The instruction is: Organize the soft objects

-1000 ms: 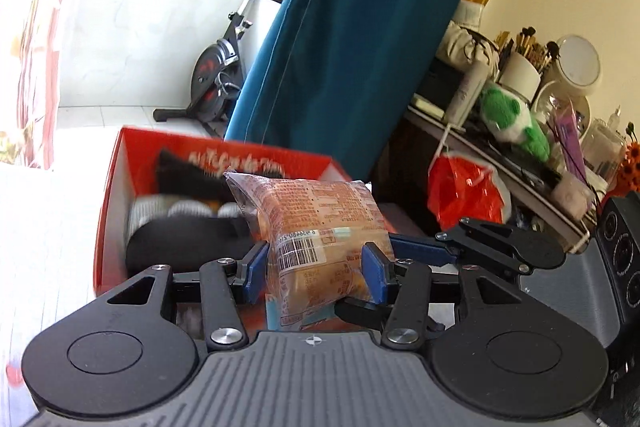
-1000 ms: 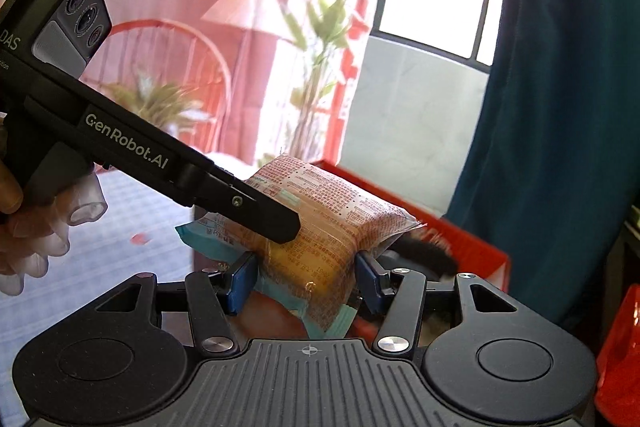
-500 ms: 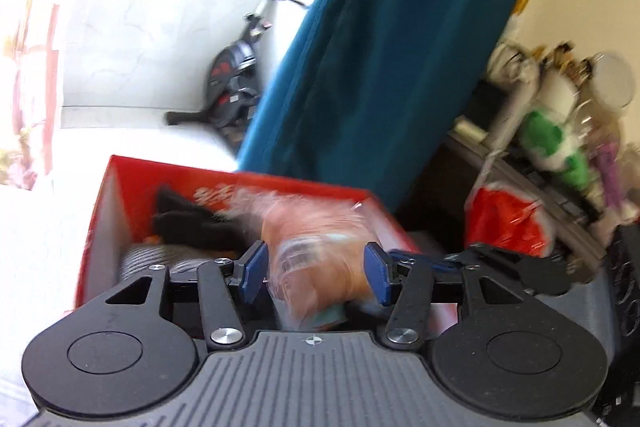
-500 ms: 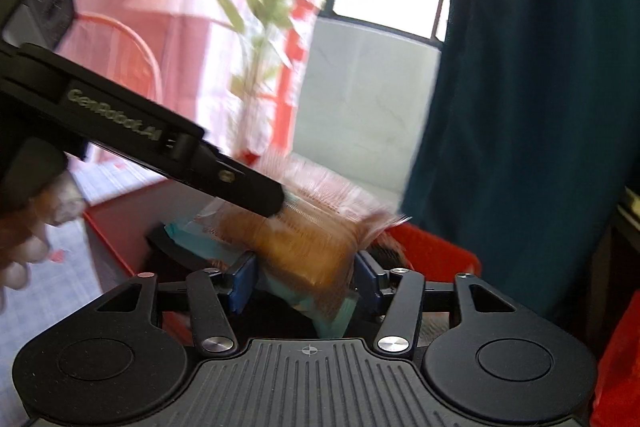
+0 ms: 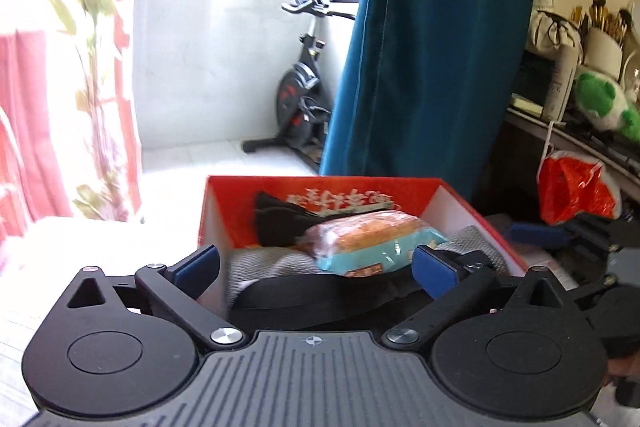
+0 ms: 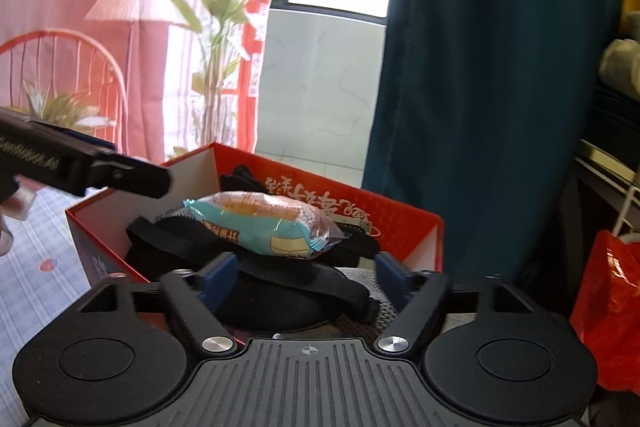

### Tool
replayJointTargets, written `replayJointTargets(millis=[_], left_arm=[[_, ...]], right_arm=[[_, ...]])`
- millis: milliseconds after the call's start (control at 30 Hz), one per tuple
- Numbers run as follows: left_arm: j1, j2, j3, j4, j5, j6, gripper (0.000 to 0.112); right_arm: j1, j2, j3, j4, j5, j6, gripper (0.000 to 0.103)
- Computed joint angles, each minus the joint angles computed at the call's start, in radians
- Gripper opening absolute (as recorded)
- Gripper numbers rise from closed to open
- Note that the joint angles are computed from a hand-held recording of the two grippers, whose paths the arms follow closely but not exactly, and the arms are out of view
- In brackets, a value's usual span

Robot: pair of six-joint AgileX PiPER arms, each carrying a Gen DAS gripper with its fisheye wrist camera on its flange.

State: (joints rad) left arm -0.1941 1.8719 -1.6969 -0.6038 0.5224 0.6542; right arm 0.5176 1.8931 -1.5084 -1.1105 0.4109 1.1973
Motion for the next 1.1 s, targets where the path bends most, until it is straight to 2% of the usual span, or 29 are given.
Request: replayJointTargets(millis=[33, 100, 233, 433, 467, 533, 600, 633, 767, 833, 1000, 1100], left_arm=[[0.004, -0.014, 0.01, 0.0, 0.001, 0.008, 0.103], [0.011, -0.049, 0.037, 0.018, -0.004, -0.001, 0.103], [-0.015, -0.104, 0.077, 0.217, -0.039, -0.189, 0.103], [-0.061, -0.201, 0.162, 0.479, -0.074, -0.387, 0.103], [-0.06, -0.219, 0.179, 0.476, -0.081, -0.382, 0.103], [-0.042, -0.257, 0.208, 0.38, -0.085, -0.303, 0.103], [-0.027, -0.296, 0.235, 0.295, -0.086, -0.238, 0.103], [-0.029, -0.318, 0.25, 0.303, -0.093, -0.247, 0.103], [-0.092, -0.412, 0.285, 0.602, -0.077, -0.472, 0.103], [-0.108, -0.464, 0.321, 0.676, -0.094, -0.532, 0.103], [-0.115, -0.585, 0.346, 0.641, -0.013, -0.544, 0.103], [-0.143, -0.649, 0.368, 0.719, 0.018, -0.627, 0.103]], right_arm=[[0.009, -0.007, 0.003, -0.018, 0.017, 0.027, 0.096], [0.028, -0.026, 0.018, -0.081, 0.045, 0.098, 0.103], [0.056, -0.066, 0.032, -0.097, 0.092, 0.127, 0.102], [0.103, -0.132, 0.051, -0.078, 0.16, 0.192, 0.103], [0.112, -0.144, 0.056, -0.074, 0.168, 0.197, 0.103], [0.135, -0.168, 0.068, -0.086, 0.193, 0.221, 0.103], [0.17, -0.189, 0.072, -0.098, 0.252, 0.239, 0.103], [0.191, -0.199, 0.071, -0.098, 0.291, 0.247, 0.103], [0.248, -0.267, 0.101, -0.09, 0.357, 0.297, 0.103], [0.283, -0.309, 0.123, -0.107, 0.387, 0.338, 0.103], [0.397, -0.39, 0.143, -0.146, 0.535, 0.386, 0.103], [0.475, -0.428, 0.139, -0.152, 0.633, 0.375, 0.103]])
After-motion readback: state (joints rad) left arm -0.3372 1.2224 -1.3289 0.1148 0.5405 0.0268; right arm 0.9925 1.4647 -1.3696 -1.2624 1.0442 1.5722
